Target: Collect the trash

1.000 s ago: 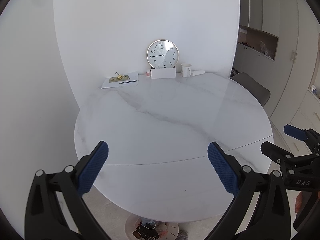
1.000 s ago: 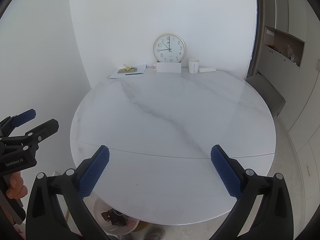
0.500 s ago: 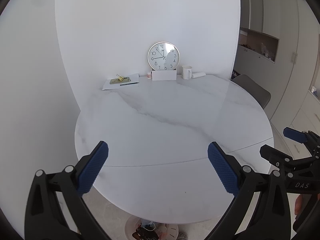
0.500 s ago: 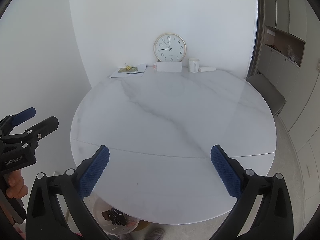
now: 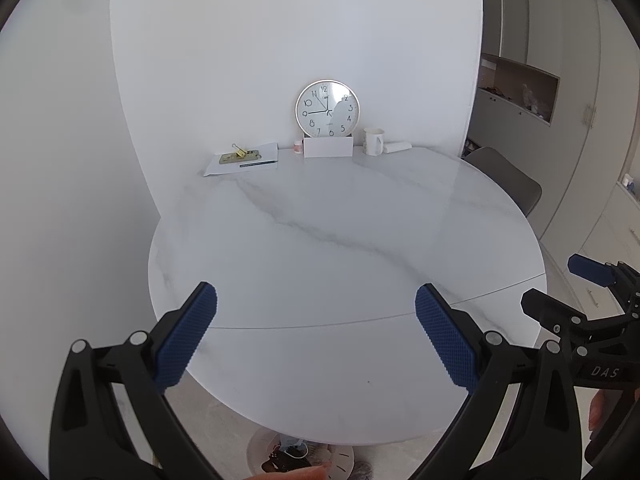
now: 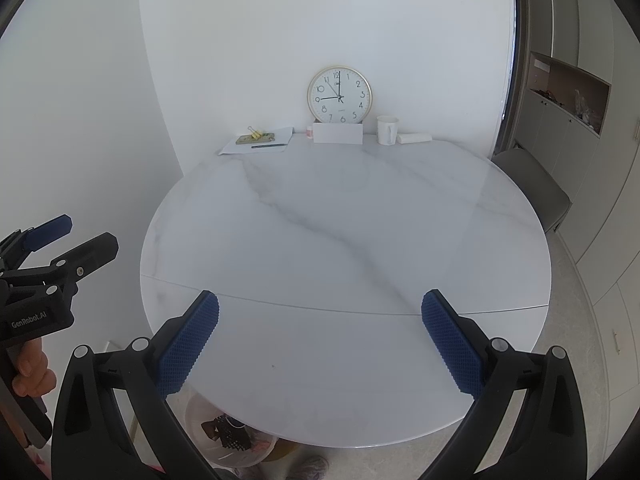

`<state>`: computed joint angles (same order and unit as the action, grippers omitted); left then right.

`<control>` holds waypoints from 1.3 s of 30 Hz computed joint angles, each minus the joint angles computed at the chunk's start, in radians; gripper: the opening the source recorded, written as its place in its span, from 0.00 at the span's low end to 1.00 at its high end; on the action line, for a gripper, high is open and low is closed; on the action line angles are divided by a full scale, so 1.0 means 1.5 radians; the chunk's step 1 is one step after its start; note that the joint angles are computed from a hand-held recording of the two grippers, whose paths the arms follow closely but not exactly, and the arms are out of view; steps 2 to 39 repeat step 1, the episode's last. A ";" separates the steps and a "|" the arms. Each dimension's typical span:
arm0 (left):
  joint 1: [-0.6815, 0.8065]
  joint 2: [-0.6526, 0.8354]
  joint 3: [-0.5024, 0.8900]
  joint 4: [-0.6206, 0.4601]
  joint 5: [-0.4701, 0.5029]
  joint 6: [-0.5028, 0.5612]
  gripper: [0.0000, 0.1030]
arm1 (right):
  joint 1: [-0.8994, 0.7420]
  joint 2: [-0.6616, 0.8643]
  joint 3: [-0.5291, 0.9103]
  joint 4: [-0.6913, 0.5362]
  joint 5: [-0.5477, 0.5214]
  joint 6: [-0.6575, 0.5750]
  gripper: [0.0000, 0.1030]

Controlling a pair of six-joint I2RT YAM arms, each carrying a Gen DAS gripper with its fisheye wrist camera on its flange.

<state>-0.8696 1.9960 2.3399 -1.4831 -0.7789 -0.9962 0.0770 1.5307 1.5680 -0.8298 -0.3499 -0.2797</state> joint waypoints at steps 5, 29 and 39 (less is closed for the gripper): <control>-0.001 0.001 0.002 -0.002 0.000 -0.001 0.92 | 0.001 0.000 0.000 0.000 0.000 0.001 0.98; -0.001 0.001 0.002 -0.002 0.000 -0.001 0.92 | 0.001 0.000 0.000 0.000 0.000 0.001 0.98; -0.001 0.001 0.002 -0.002 0.000 -0.001 0.92 | 0.001 0.000 0.000 0.000 0.000 0.001 0.98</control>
